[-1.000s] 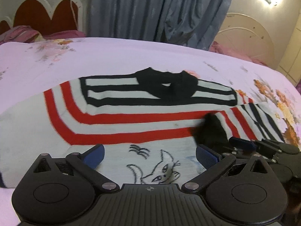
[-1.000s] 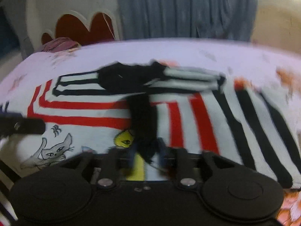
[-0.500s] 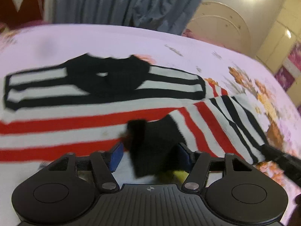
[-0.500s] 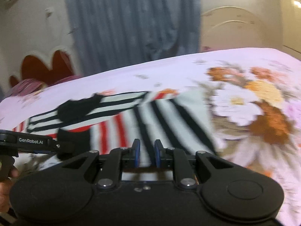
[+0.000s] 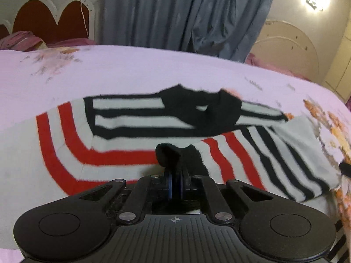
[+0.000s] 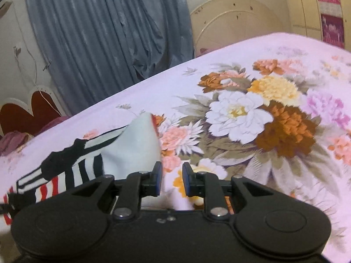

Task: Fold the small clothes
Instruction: 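Carry the sleeve across the sweater body with the right tool and release it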

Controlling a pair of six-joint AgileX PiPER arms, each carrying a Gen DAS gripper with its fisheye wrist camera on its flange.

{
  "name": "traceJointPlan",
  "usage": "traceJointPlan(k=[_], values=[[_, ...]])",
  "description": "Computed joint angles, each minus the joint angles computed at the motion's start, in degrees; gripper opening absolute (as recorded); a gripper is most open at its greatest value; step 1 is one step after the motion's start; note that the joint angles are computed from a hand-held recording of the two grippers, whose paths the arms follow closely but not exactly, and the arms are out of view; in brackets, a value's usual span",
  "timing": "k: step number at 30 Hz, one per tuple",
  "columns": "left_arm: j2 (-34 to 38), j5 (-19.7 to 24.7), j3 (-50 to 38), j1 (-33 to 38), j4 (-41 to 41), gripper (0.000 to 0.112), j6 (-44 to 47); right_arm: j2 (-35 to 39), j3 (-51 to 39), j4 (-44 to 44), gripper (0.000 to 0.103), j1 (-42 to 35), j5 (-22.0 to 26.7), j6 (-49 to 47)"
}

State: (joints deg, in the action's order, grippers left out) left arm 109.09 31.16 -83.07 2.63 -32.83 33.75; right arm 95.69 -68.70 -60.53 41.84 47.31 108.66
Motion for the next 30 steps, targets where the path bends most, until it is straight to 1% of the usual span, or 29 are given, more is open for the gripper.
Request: traceJointPlan(k=[2,3,5,6,7,9,10,12,15,16,17,18,19,20,21,22,24,27,28,29,30], values=[[-0.40,-1.59,1.55,-0.42,0.00,0.006,1.20,0.20,-0.14,0.35,0.022,-0.67,-1.47,-0.91],[-0.64,-1.81,1.87,-0.37,-0.64,0.006,1.80,0.04,-0.03,0.61,0.026,-0.85,-2.07,-1.10],[-1.20,-2.55,2.46,-0.45,-0.40,0.006,1.79,-0.48,0.74,1.34,0.029,-1.75,-4.21,-1.85],[-1.40,-2.72,2.83,-0.12,-1.96,0.008,3.61,-0.64,1.03,1.69,0.029,-2.10,-5.04,-2.35],[-1.55,-3.22,3.17,-0.07,-2.39,0.018,4.00,-0.62,1.16,1.77,0.029,-2.47,-5.61,-2.88],[-0.35,-3.39,1.95,-0.01,-1.15,0.033,2.95,-0.47,1.06,1.60,0.029,-3.83,-7.55,-4.28],[0.25,-3.56,1.23,-0.37,0.83,0.033,0.87,-0.33,0.86,1.17,0.029,-4.98,-9.00,-4.60],[1.21,-2.74,-0.11,-0.27,0.59,0.033,0.28,0.15,0.20,0.98,0.029,-8.00,-12.92,-5.15],[3.53,-1.50,-2.61,-1.20,3.32,0.032,-1.10,1.21,-0.51,2.82,0.030,-13.73,-21.38,-5.11],[3.92,-1.42,-2.65,-1.00,1.37,0.003,0.49,2.04,-1.20,3.98,0.030,-15.23,-23.17,-6.32],[3.85,-1.94,-2.11,-0.43,-2.12,0.005,2.88,2.62,-1.70,5.18,0.030,-16.11,-24.07,-7.63],[2.42,-4.75,-0.11,-0.23,-4.25,0.005,3.53,3.16,-2.21,6.60,0.030,-16.84,-24.85,-9.17],[0.47,-9.26,2.77,-0.63,-5.19,0.005,4.86,3.43,-2.51,7.46,0.030,-17.29,-25.30,-10.17],[-0.74,-11.80,4.29,-0.79,-4.01,0.005,5.12,3.54,-2.62,7.70,0.030,-17.50,-25.76,-10.73],[-0.61,-12.04,4.59,-0.69,-3.80,0.005,5.43,3.67,-2.65,8.03,0.030,-17.64,-26.39,-11.60],[0.38,-10.68,3.67,-0.62,-1.31,0.005,3.50,4.15,-3.09,9.19,0.030,-17.86,-26.94,-13.44],[1.53,-9.89,2.98,-1.00,1.23,0.005,2.27,5.68,-4.57,12.63,0.030,-18.64,-27.98,-17.70],[1.81,-10.03,2.46,-1.44,3.45,0.005,0.14,8.55,-7.65,17.25,0.033,-20.15,-29.04,-22.72],[1.70,-10.36,2.48,-1.52,4.13,0.007,-0.83,9.69,-8.91,20.04,0.034,-20.91,-29.58,-25.68],[1.61,-11.00,2.62,-1.74,5.58,0.012,-2.32,10.96,-10.39,24.65,0.037,-21.78,-29.86,-30.26],[1.70,-11.91,2.64,-2.16,8.10,0.021,-5.09,12.09,-11.66,29.15,0.038,-22.56,-29.92,-34.58]])
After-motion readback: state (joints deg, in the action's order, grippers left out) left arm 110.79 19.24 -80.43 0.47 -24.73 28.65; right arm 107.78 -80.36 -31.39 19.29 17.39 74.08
